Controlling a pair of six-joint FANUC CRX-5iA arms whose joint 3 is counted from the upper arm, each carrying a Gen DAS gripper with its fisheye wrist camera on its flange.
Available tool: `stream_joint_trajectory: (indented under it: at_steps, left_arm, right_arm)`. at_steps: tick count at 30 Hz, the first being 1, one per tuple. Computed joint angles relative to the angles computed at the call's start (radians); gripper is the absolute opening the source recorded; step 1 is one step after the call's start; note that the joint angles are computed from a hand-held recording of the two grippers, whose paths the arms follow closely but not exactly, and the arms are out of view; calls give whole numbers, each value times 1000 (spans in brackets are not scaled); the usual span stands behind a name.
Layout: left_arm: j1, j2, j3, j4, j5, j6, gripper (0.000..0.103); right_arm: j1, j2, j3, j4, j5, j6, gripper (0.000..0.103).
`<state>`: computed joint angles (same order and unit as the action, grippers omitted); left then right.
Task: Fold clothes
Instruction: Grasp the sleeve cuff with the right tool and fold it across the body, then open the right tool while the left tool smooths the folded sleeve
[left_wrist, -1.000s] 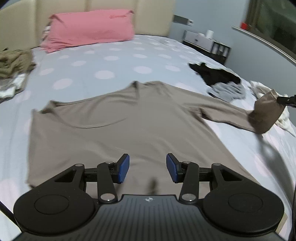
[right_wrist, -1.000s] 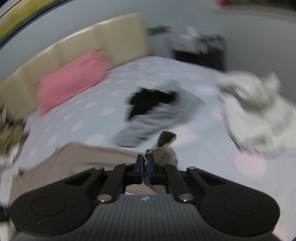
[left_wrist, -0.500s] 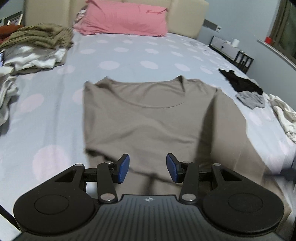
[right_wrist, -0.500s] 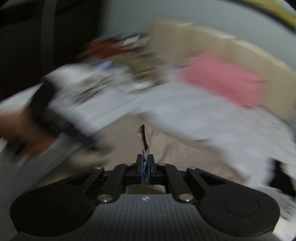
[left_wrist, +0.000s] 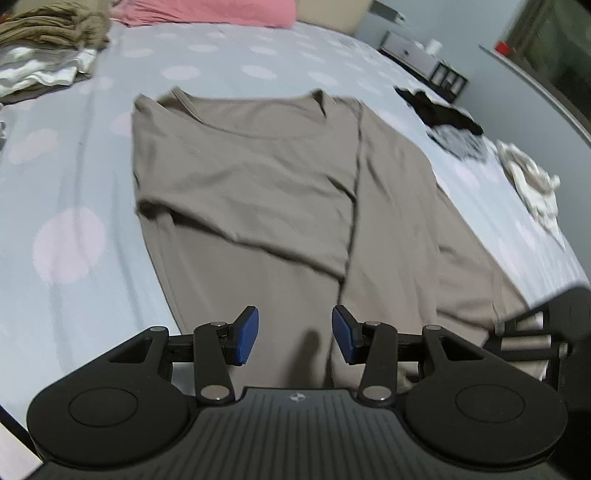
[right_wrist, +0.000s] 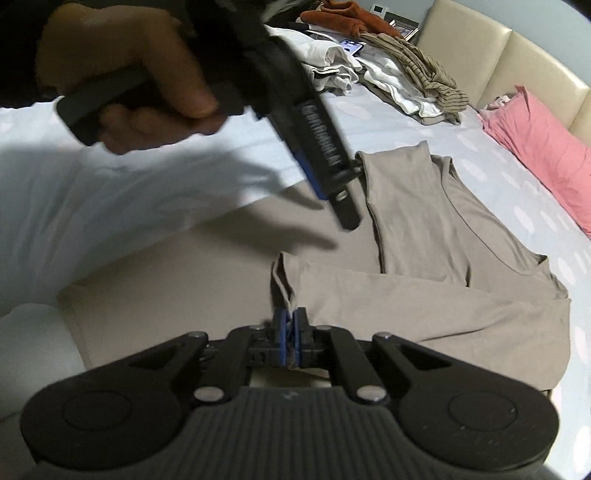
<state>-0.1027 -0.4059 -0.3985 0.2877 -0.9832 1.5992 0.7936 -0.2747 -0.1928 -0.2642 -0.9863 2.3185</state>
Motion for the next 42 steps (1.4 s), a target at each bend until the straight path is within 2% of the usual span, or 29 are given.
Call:
stream_joint_trajectory:
  at_steps: [2,5,7,10,11,16,20,24,27,30,34,36,38,40,42]
  left_arm:
    - [10,-8,-25,51,-8,-24,40]
    - [52,-20,-91,199,-11,-81,38]
    - [51,-12,-98,210,-12,-67,38]
    - [41,16,-78,188,-33,-29,16]
    - [38,24,-70,178,-38,-13,0]
    - [28,18,-64,168,-28,10,0]
    - [35,-47,-78,136,8,100,0]
    - [0,-103,-59,23,44,192,0]
    - [-15,-98,-54,-18,30,234,0]
    - [-18,-79,-62,-42,16,253,0]
    - [-76,-47,-28,-144,-16,286,0]
    - [-107,-28,8,-192,-40,307,1]
    - [-118,-10,48,-220,-78,302,5]
    - [-139,7,101,-281,-110,306,13]
    - [-148,10,135,-330,-99,295,20]
  right_arm:
    - [0,-7,-3,3,5,-10,5]
    - [3,-16,-14,8,18,-15,5]
    - [7,-21,-24,13,31,-14,5]
    - [12,-26,-34,20,51,-18,5]
    - [14,-27,-38,24,57,-22,5]
    - [28,-41,-65,50,97,-53,6]
    - [29,-54,-74,42,128,-47,6]
    - [4,-69,-69,-30,159,-3,6]
    - [-8,-70,-66,-76,171,32,6]
    - [4,-51,-72,-60,165,15,6]
    - [12,-14,-74,-46,143,-10,7]
    - [0,2,-57,-64,101,12,13]
    - [-57,22,-2,-139,24,69,36]
    - [-121,42,54,-201,-43,96,36]
    - [-182,63,104,-228,-71,66,36]
